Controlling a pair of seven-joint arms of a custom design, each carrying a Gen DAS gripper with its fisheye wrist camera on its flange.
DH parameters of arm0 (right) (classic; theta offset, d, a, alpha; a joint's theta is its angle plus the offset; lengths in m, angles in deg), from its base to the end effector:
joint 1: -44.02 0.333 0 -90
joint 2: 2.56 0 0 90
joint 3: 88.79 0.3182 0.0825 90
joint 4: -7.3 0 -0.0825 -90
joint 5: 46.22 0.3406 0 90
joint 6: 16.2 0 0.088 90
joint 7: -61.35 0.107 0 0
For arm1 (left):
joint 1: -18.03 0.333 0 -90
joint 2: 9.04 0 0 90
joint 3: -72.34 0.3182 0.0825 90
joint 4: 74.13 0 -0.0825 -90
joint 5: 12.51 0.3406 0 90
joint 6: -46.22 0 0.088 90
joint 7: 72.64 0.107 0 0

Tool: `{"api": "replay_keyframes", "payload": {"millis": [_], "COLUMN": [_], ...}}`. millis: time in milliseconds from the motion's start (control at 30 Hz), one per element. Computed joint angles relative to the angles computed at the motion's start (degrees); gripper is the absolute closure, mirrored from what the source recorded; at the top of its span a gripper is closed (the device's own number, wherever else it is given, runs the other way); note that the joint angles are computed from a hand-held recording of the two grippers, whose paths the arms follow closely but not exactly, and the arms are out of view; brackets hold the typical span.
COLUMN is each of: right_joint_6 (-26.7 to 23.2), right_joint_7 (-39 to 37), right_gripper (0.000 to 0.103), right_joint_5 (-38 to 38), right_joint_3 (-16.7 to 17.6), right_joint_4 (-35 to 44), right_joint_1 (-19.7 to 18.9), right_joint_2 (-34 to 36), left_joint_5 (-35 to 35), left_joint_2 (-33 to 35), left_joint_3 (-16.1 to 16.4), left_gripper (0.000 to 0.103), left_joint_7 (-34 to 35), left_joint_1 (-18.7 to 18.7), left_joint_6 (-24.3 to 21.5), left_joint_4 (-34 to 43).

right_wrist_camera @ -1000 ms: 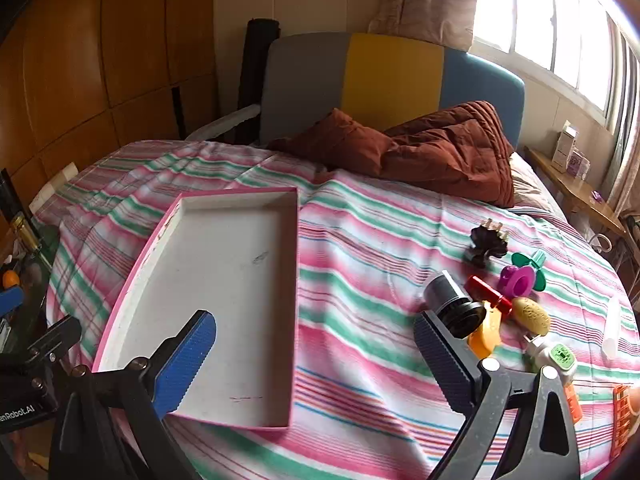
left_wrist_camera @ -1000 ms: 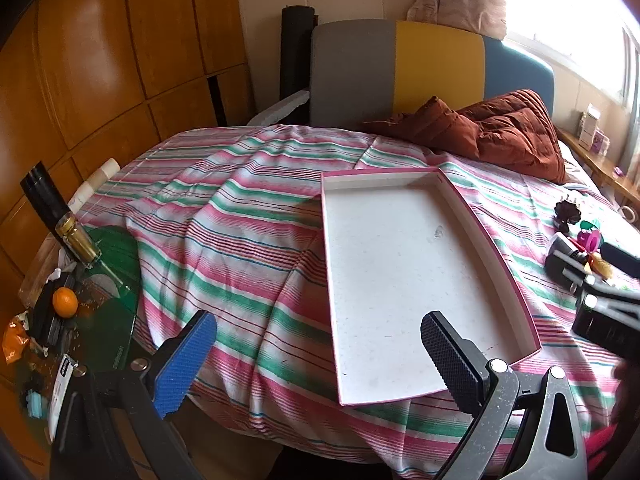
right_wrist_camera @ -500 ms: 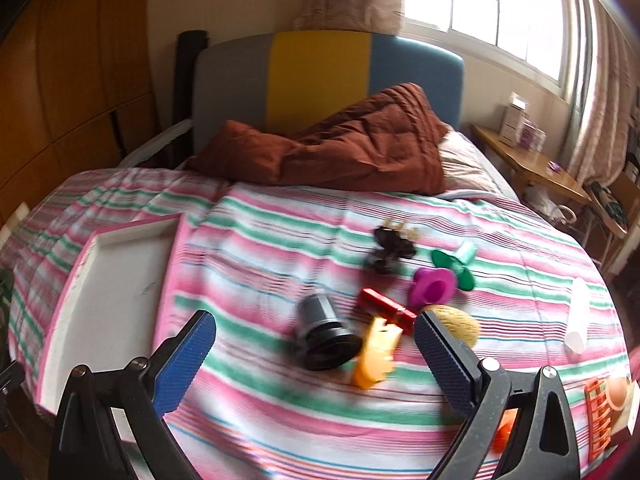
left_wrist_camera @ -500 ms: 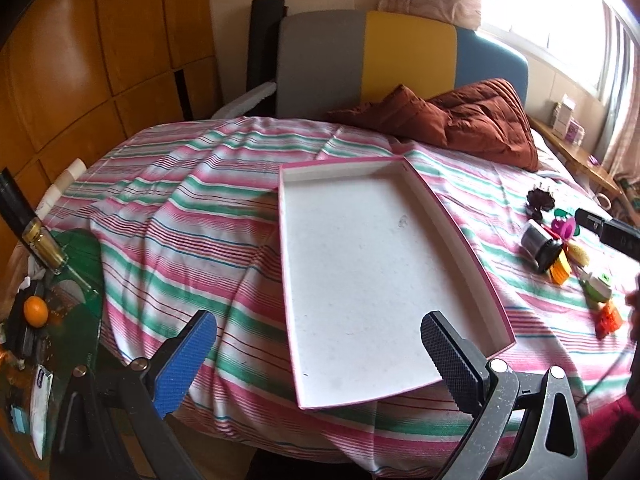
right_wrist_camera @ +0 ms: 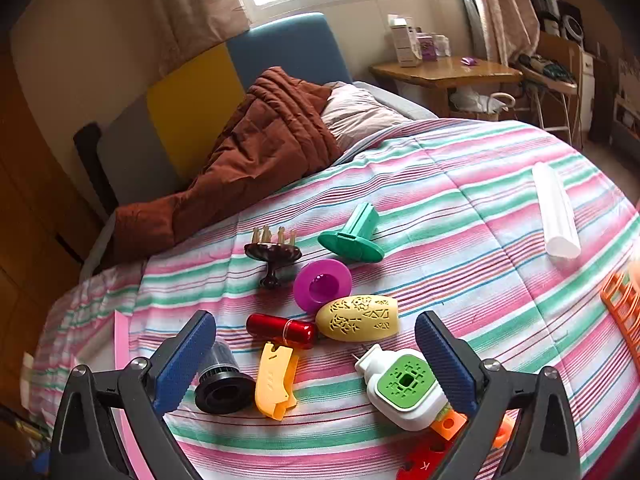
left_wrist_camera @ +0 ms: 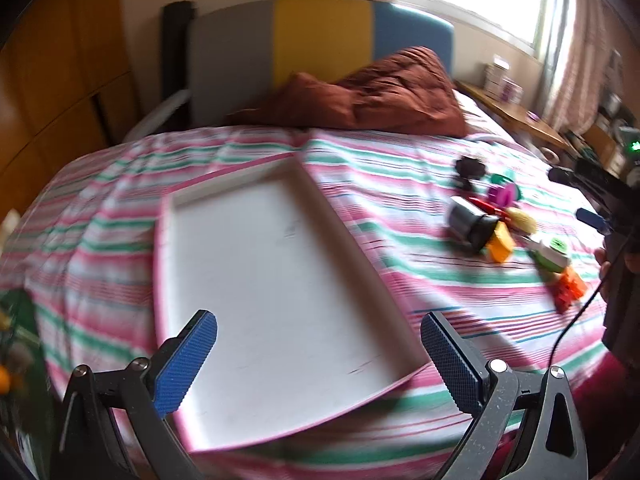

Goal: Organize rigid objects
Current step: 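Move both tools from the tray toward the cluster of small objects, then grasp the black cylindrical cup with the left tool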

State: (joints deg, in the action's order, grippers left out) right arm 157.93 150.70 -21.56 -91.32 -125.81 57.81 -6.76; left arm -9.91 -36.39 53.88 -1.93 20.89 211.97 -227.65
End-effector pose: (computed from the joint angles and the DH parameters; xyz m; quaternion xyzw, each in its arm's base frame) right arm 0.5059 0.0677 0.4882 -0.5817 0.7142 -0.1602 0.3547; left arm 0.3732 -0.1160 0.4824 -0.6684 0.6635 -0.2478 0.2273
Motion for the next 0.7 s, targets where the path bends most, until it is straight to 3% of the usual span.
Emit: {"api": "replay_keyframes", "payload": {"millis": [200, 267, 367, 533, 700], "right_joint_6": [-0.18, -0.22, -0.23, -0.78, -0.45], "right_joint_7": [-4.24, -5.33, -7.48, -10.89, -12.71], "right_gripper": [0.001, 0.001, 0.001, 0.001, 0.001], "right_joint_5": [6.46, 7.71, 10.8, 15.27, 18.34], "right_joint_3": [-1.26, -1.33, -1.52, -1.38, -1.09], "right_joint_4": [-0.01, 0.23, 0.54, 1.36, 1.73], "right_joint_1": [1.28, 1.41, 1.71, 1.63, 1.28], "right_joint_2": [-0.65, -0.57, -0.57, -0.24, -0.11], "left_joint_5": [-0.11, -4.81, -11.03, -14.68, -12.69], "left_joint_2": [10.7, 15.71, 20.77, 29.74, 37.84], "left_joint_3": [0.3, 3.21, 5.33, 5.82, 7.25], "left_gripper": [0.001, 0.001, 0.001, 0.006, 0.006], "left_joint_7": [2.83, 6.05, 8.96, 8.03, 3.94], "left_joint_1": [-4.15, -8.46, -11.97, -13.65, -15.25], "left_joint_6": [-0.04, -1.24, -1.99, -3.63, -6.84], "left_joint_4": [8.88, 13.42, 18.5, 28.23, 36.74]}}
